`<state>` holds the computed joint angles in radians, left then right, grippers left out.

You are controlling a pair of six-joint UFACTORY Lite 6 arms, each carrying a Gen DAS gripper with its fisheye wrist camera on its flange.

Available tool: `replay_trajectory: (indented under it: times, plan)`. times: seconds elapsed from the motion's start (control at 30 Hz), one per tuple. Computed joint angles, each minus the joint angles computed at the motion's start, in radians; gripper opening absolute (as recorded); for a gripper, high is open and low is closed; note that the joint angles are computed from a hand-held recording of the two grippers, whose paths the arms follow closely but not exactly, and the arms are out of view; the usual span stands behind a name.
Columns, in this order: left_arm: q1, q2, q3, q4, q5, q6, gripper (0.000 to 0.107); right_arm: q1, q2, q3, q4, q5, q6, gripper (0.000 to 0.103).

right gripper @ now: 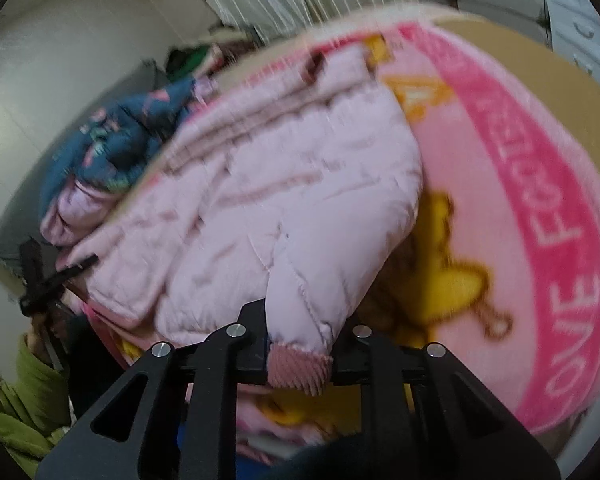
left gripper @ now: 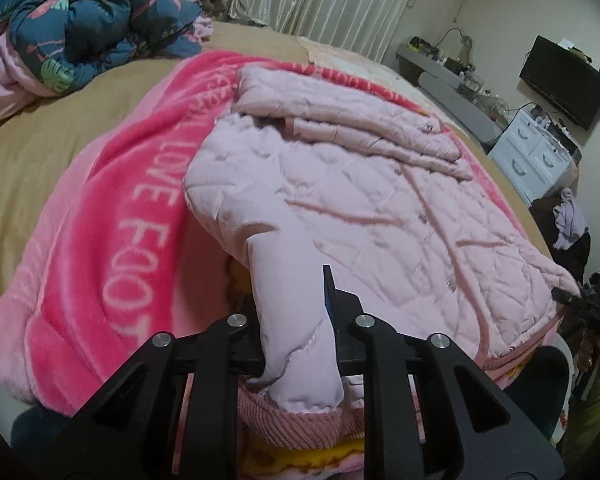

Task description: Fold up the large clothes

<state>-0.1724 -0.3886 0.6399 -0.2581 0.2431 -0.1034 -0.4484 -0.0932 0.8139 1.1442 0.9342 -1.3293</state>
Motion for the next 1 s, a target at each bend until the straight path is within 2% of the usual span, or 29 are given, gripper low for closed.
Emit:
replay_trajectory:
  times: [0.13, 0.3, 0.43, 0.6, 0.83, 1.0]
  plan:
    - [-0.013, 0.011, 0.063, 0.066, -0.01, -0.076, 0.011, 0.017, -0.019, 0.074, 0.059, 0.016, 0.034, 0.016]
    - [-0.017, 0.059, 0.156, 0.16, -0.025, -0.165, 0.011, 0.074, 0.006, 0.151, 0.12, -0.037, 0.052, 0.016]
    - [-0.011, 0.098, 0.213, 0.164, -0.038, -0.161, 0.011, 0.103, 0.062, 0.221, 0.155, -0.084, 0.087, 0.016]
    - [0.004, 0.15, 0.285, 0.116, -0.048, -0.102, 0.011, 0.111, 0.093, 0.266, 0.174, -0.11, 0.098, 0.015]
    - [0.034, 0.227, 0.379, -0.043, -0.061, 0.065, 0.011, 0.143, 0.112, 0.291, 0.25, -0.159, 0.058, 0.015]
    - [0.046, 0.29, 0.463, -0.075, -0.061, 0.111, 0.011, 0.163, 0.14, 0.324, 0.307, -0.193, 0.044, 0.015]
